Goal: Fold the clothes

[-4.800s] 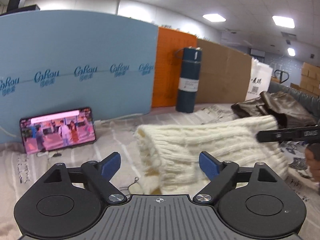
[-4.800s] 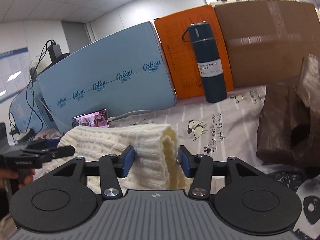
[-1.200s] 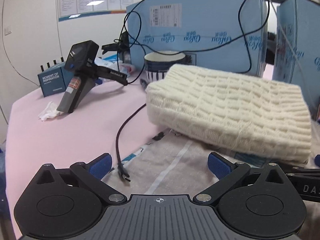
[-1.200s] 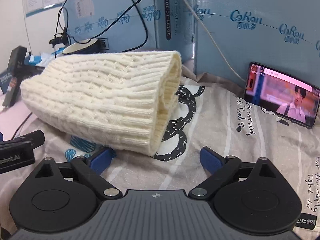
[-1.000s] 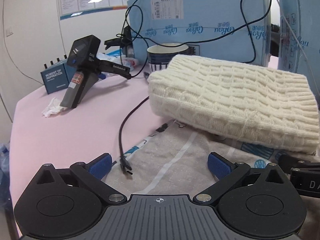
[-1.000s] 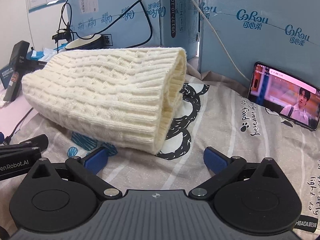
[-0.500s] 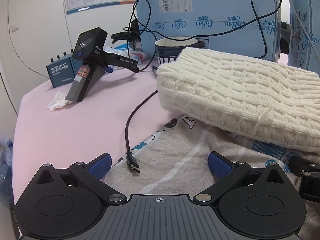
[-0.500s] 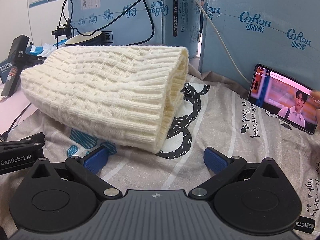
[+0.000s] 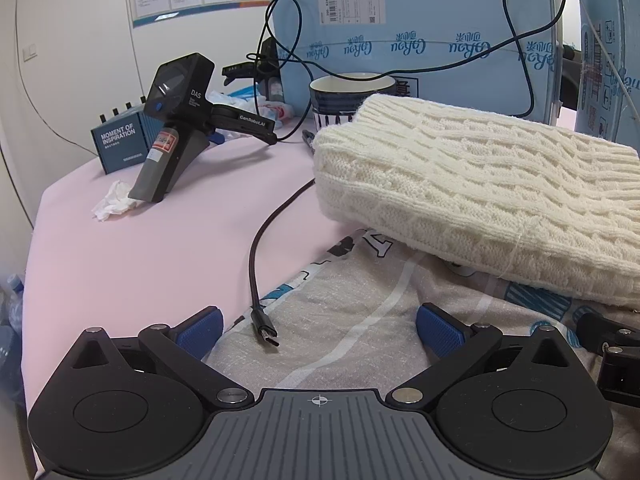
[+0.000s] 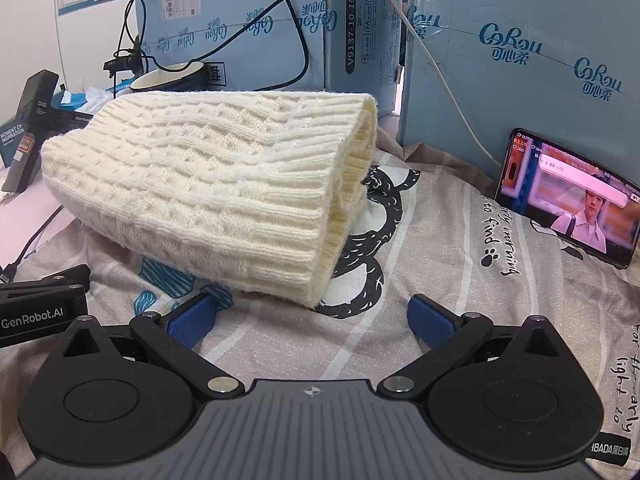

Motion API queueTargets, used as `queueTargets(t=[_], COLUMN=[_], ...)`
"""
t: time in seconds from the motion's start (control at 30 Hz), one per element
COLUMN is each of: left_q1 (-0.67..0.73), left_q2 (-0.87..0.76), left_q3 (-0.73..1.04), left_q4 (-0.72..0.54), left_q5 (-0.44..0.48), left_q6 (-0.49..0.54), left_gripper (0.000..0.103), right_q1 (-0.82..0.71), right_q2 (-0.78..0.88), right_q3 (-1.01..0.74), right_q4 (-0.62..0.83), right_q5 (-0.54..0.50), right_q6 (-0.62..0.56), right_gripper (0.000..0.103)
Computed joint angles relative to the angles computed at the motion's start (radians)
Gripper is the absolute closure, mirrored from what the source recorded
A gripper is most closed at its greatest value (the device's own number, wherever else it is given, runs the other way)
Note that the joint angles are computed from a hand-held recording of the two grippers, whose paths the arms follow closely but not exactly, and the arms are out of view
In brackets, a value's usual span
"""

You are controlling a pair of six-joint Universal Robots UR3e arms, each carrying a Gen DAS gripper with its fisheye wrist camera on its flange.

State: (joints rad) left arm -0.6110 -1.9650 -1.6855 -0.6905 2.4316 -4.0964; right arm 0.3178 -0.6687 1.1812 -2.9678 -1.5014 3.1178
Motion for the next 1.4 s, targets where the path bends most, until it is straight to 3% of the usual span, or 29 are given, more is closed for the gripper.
queueTargets(t=[1.4], left_q1=[0.011], left_q2=[0.012], left_q3=[-0.020], left_q4=[0.035], left_q5=[-0.020], left_q6=[0.011], left_gripper=[0.000], right_q1=[0.000], right_q2=[-0.001], right_q3=[0.003], right_q4=[-0.002], right_q5=[0.001], right_q6=[-0.001], right_gripper=[0.000])
